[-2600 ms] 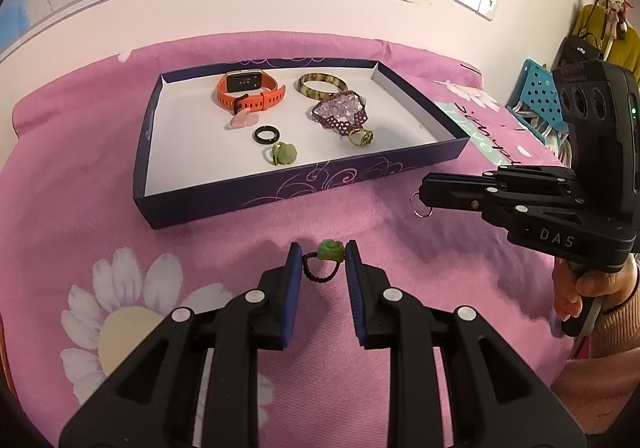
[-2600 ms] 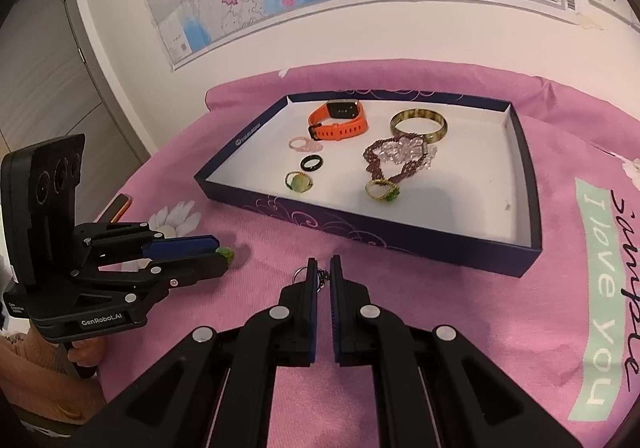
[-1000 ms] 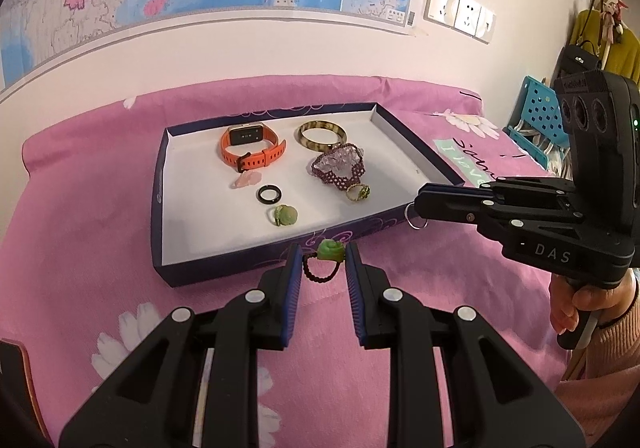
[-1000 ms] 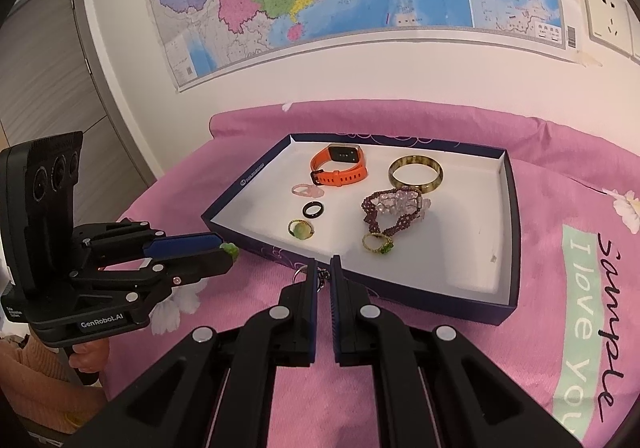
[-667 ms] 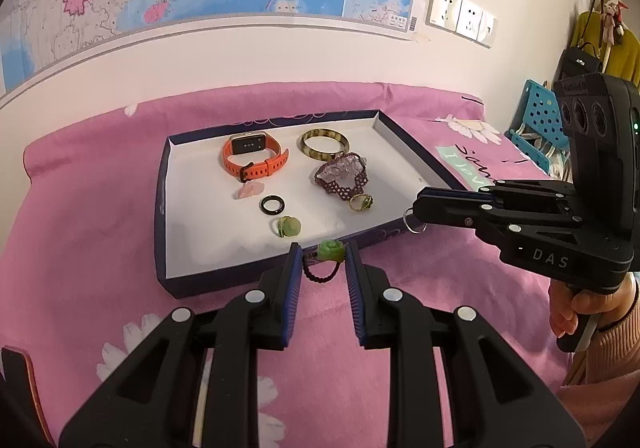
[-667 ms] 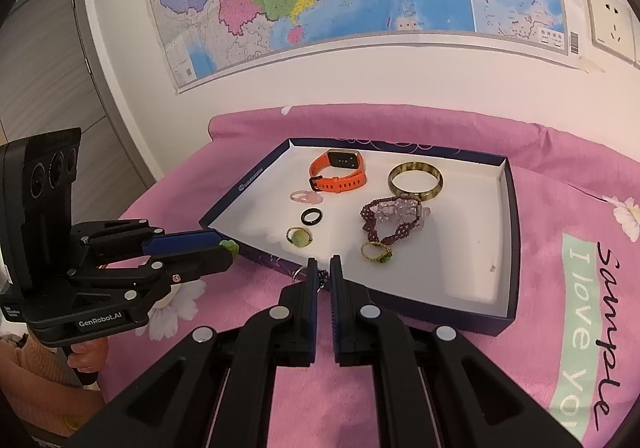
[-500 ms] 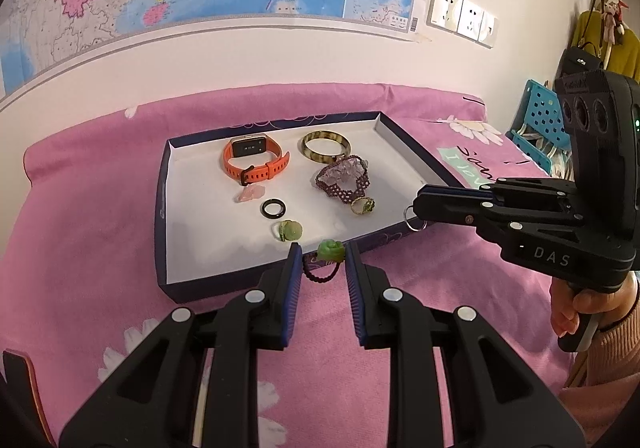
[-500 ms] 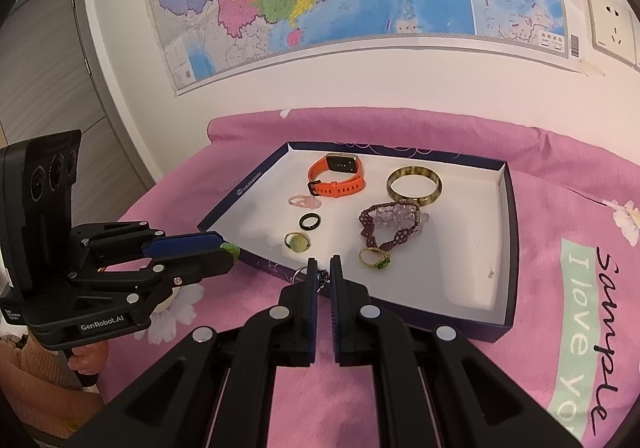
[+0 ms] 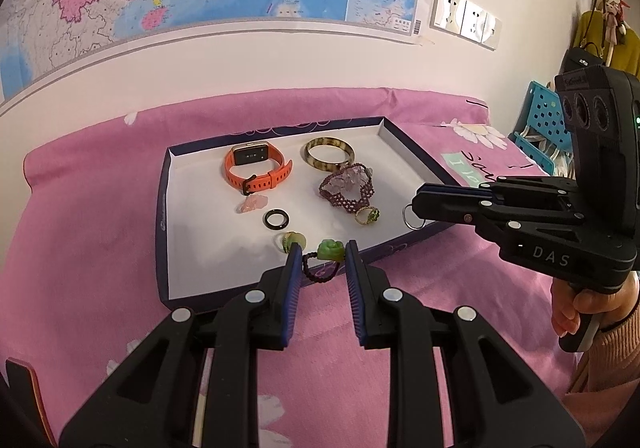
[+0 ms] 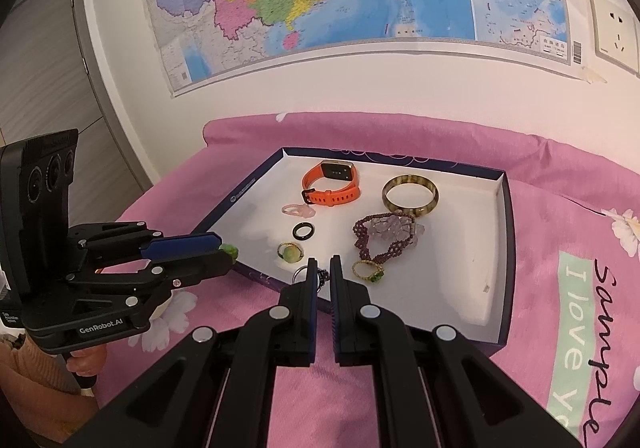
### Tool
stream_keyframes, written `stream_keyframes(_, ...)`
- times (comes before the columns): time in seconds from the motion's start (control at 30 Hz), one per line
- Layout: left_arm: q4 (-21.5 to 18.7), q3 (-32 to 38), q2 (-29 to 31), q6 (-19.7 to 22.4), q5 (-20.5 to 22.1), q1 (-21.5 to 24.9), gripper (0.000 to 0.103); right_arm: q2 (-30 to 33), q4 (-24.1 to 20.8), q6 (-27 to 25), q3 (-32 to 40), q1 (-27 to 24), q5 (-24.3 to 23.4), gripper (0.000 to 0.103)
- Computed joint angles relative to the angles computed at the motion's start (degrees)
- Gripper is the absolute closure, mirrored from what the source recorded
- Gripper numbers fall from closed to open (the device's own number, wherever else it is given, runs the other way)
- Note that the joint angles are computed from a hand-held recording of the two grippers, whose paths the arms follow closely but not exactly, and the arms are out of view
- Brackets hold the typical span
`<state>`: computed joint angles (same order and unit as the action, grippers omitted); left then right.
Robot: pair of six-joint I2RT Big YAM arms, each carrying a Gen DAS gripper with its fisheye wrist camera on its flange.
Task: Organize jewelry
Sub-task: 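Carry the green ring in the left gripper into the box while the right carries the silver ring there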
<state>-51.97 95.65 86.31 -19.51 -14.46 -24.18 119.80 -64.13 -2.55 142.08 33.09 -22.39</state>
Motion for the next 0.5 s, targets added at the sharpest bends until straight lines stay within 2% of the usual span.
stream_keyframes(0.5, -0.3, 1.7, 1.2, 0.2, 0.0, 1.0, 0.081, 5.8, -5.2, -0.8, 10.4, 0.1, 0.7, 0.098)
